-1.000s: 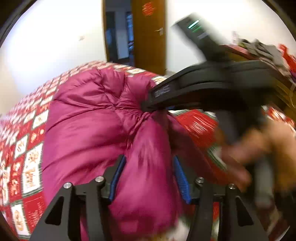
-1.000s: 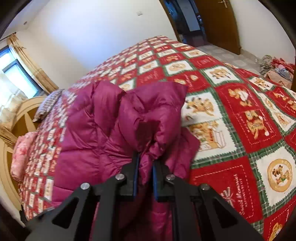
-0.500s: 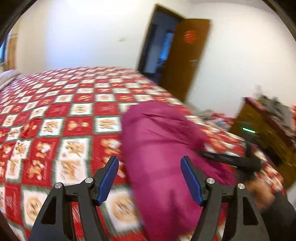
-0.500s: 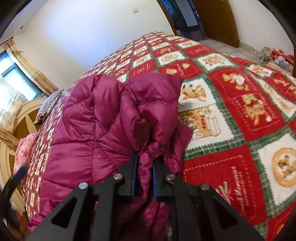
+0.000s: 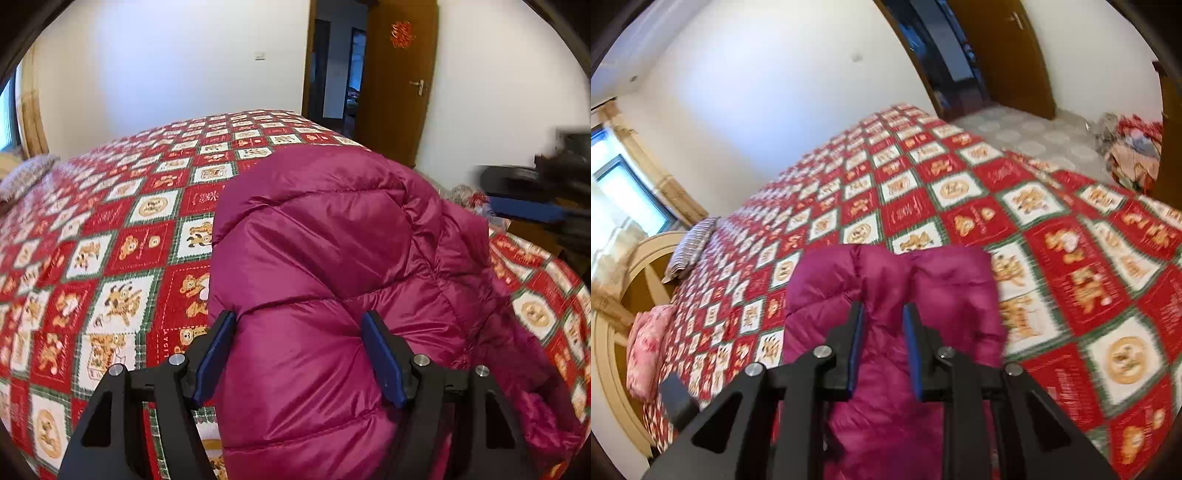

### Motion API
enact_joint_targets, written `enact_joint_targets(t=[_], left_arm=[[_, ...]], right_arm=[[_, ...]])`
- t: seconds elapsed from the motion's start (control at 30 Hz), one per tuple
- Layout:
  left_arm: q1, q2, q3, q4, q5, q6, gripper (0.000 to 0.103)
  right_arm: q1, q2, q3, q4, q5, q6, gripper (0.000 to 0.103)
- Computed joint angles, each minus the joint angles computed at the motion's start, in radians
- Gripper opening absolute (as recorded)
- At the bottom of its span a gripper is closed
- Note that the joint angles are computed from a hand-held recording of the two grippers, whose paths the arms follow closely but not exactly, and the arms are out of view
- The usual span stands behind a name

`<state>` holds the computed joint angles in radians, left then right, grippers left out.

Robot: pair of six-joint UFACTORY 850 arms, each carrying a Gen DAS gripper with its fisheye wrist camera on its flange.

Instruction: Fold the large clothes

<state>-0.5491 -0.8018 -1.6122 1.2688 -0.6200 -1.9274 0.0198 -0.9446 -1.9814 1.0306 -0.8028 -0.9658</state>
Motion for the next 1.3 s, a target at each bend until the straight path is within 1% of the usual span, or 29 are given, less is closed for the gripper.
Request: enact_joint_targets(t=[0.03, 0.07, 0.1, 0.13, 0.17, 0.2, 0.27, 0.3, 0.37, 0.4, 0.43, 0.5, 0.57, 0.6, 0.67, 0.73, 0.77, 0.83, 0.87, 0.93, 1.03, 1.07, 1.13, 1.2, 1.3], left_arm=[[-0.001, -0.005, -0.005, -0.006, -0.006, 0.012, 0.071], [0.003, -0.008, -0.006, -0.001, -0.001, 0.009, 0.071], [0.006, -0.002, 0.007, 0.012, 0.011, -0.011, 0.071], [0.008, 0.007, 0.021, 0.027, 0.029, -0.03, 0.071], [0.014, 0.022, 0.041, 0.04, 0.056, -0.042, 0.072], [0.021, 0.033, 0.054, 0.045, 0.081, -0.044, 0.072], [0.034, 0.061, 0.079, 0.058, 0.118, -0.067, 0.072], [0.041, 0.07, 0.083, 0.057, 0.12, -0.076, 0.072], [0.057, 0.065, 0.058, 0.017, 0.106, -0.043, 0.072], [0.065, 0.048, 0.027, -0.017, 0.089, -0.001, 0.072], [0.076, 0.018, -0.023, -0.083, 0.063, 0.075, 0.072], [0.095, -0.032, -0.097, -0.167, 0.051, 0.166, 0.072], [0.109, -0.081, -0.161, -0.217, 0.029, 0.221, 0.074], [0.112, -0.102, -0.186, -0.234, 0.015, 0.24, 0.08], [0.113, -0.144, -0.234, -0.261, -0.019, 0.264, 0.088], [0.12, -0.158, -0.236, -0.256, 0.004, 0.235, 0.089], [0.127, -0.157, -0.228, -0.256, 0.03, 0.212, 0.089], [0.141, -0.16, -0.22, -0.279, 0.078, 0.198, 0.089], [0.143, -0.166, -0.227, -0.293, 0.086, 0.204, 0.09], [0.147, -0.183, -0.244, -0.303, 0.092, 0.212, 0.09], [0.147, -0.213, -0.293, -0.354, 0.064, 0.276, 0.09], [0.144, -0.215, -0.297, -0.348, 0.053, 0.275, 0.09], [0.142, -0.213, -0.293, -0.342, 0.048, 0.272, 0.09], [0.14, -0.207, -0.284, -0.337, 0.043, 0.271, 0.09], [0.128, -0.2, -0.282, -0.334, 0.004, 0.316, 0.09]], right_arm=[[0.009, -0.008, -0.004, -0.023, 0.014, 0.039, 0.023], [0.024, -0.039, -0.035, -0.074, 0.039, 0.121, 0.023], [0.03, -0.058, -0.052, -0.109, 0.055, 0.171, 0.021], [0.031, -0.063, -0.049, -0.135, 0.08, 0.19, 0.012], [0.036, -0.069, -0.043, -0.172, 0.12, 0.205, 0.008], [0.037, -0.07, -0.028, -0.189, 0.155, 0.195, 0.0], [0.032, -0.063, 0.006, -0.16, 0.193, 0.109, 0.0], [0.03, -0.058, 0.022, -0.144, 0.208, 0.062, 0.0], [0.025, -0.052, 0.044, -0.108, 0.236, -0.037, 0.0], [0.025, -0.052, 0.05, -0.1, 0.255, -0.075, 0.0], [0.025, -0.056, 0.051, -0.096, 0.266, -0.099, 0.0], [0.027, -0.072, 0.036, -0.099, 0.262, -0.13, 0.0], [0.03, -0.086, 0.026, -0.078, 0.263, -0.168, 0.0], [0.028, -0.093, 0.022, -0.062, 0.26, -0.189, 0.0], [0.025, -0.104, 0.017, -0.017, 0.251, -0.226, 0.0], [0.019, -0.116, 0.005, 0.009, 0.225, -0.222, 0.0], [0.014, -0.139, -0.027, 0.008, 0.193, -0.196, 0.0], [0.011, -0.165, -0.068, -0.007, 0.154, -0.15, 0.0], [0.011, -0.177, -0.088, -0.02, 0.143, -0.132, 0.0], [0.015, -0.187, -0.103, -0.026, 0.139, -0.127, 0.0], [-0.001, -0.242, -0.185, -0.012, 0.05, -0.078, 0.0], [-0.005, -0.248, -0.193, -0.005, 0.035, -0.075, 0.0], [-0.003, -0.235, -0.174, -0.002, 0.048, -0.086, 0.0], [0.003, -0.207, -0.132, -0.006, 0.087, -0.111, 0.0], [0.002, -0.18, -0.1, -0.031, 0.1, -0.118, 0.0]])
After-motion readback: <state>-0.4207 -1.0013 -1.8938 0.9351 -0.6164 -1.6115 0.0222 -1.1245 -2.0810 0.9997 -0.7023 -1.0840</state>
